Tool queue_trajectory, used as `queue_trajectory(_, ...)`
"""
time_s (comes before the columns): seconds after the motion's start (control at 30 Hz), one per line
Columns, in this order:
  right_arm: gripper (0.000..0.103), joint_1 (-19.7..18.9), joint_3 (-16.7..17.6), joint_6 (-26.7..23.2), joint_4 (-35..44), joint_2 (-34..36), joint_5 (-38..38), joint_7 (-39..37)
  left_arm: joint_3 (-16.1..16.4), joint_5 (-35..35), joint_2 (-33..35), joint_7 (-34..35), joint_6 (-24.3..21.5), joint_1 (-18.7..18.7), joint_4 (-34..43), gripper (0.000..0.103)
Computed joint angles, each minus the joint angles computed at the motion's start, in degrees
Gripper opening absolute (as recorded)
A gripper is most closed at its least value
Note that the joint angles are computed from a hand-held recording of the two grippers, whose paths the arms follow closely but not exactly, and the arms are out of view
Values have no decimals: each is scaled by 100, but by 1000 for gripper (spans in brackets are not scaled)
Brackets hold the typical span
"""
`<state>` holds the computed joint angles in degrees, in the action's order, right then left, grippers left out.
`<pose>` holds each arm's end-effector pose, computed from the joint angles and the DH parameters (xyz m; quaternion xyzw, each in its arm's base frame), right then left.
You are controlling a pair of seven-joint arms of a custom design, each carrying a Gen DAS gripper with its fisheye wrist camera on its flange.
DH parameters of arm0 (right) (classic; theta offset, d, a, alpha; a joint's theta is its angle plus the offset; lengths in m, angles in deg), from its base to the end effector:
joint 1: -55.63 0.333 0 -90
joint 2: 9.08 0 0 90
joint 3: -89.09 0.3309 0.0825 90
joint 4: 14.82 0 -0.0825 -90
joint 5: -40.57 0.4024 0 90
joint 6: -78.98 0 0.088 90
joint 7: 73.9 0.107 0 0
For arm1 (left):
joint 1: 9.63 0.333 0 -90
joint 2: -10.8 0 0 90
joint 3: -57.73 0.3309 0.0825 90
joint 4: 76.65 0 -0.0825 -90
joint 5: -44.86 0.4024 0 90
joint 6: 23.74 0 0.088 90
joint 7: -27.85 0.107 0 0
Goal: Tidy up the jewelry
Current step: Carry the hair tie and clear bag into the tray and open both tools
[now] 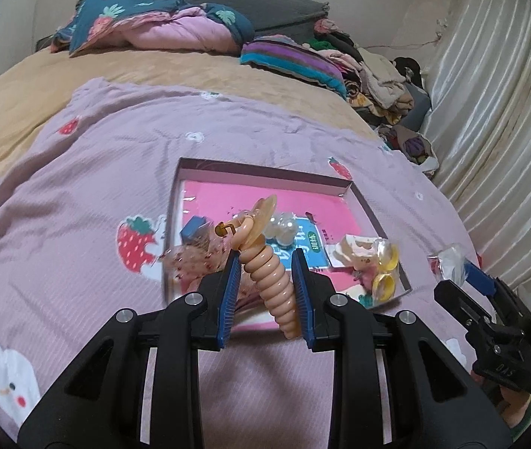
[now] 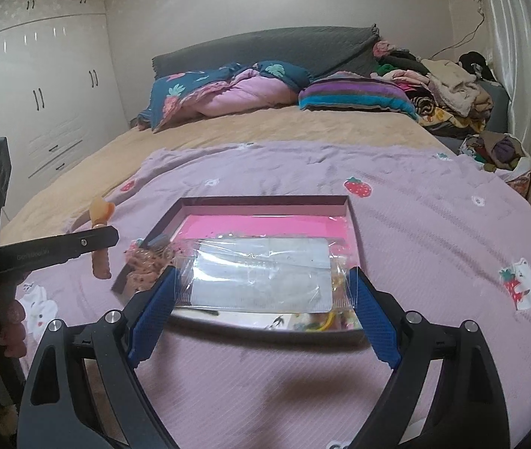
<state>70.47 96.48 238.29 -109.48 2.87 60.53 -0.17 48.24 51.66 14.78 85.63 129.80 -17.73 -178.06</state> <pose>0.6531 0.2405 0.6069 -0.7385 0.4950 -0.1896 0.4167 0.6226 -0.1975 0.6247 -0.6998 0.5850 -0.3690 0.1783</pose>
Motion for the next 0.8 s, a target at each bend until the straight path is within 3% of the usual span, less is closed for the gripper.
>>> queue_trajectory(0.8,89,292,43,-781,1188,1135,-797,69,110,-147,1201,450,-830,-3,1321,20)
